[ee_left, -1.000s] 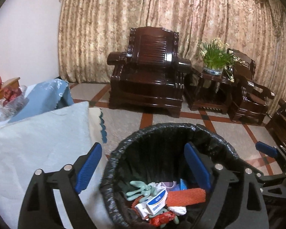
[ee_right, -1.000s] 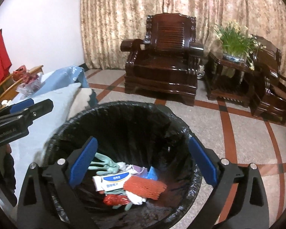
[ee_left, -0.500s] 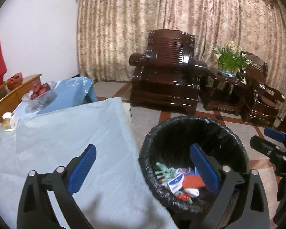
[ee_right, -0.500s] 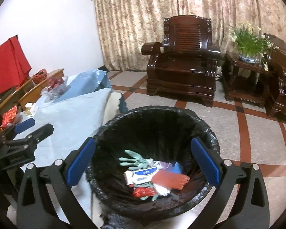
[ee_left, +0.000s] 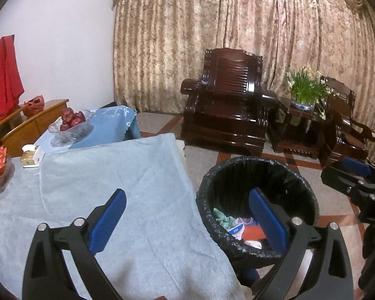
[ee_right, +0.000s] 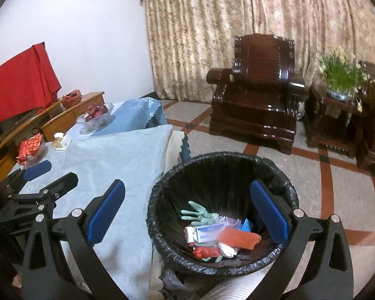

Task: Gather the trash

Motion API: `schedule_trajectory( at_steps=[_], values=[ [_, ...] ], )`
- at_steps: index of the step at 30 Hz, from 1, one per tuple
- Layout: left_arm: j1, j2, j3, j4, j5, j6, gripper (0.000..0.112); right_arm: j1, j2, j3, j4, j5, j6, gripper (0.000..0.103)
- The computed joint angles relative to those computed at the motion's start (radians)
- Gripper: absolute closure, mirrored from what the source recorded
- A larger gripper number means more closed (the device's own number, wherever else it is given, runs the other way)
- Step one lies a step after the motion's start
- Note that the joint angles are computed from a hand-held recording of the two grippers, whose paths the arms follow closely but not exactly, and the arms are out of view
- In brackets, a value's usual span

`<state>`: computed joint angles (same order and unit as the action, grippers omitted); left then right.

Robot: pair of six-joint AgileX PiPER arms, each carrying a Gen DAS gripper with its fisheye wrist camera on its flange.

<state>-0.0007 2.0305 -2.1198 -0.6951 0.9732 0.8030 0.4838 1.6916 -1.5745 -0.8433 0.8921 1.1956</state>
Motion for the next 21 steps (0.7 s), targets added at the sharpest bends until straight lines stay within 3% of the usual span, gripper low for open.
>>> schedule_trajectory(
  at_steps=[21],
  values=[
    [0.052,-0.099,0.118,-0.068,-0.046,0.058,0.016,0.068,0.045,-0.084,-0.045,0.053,-0.012,0.006]
  ],
)
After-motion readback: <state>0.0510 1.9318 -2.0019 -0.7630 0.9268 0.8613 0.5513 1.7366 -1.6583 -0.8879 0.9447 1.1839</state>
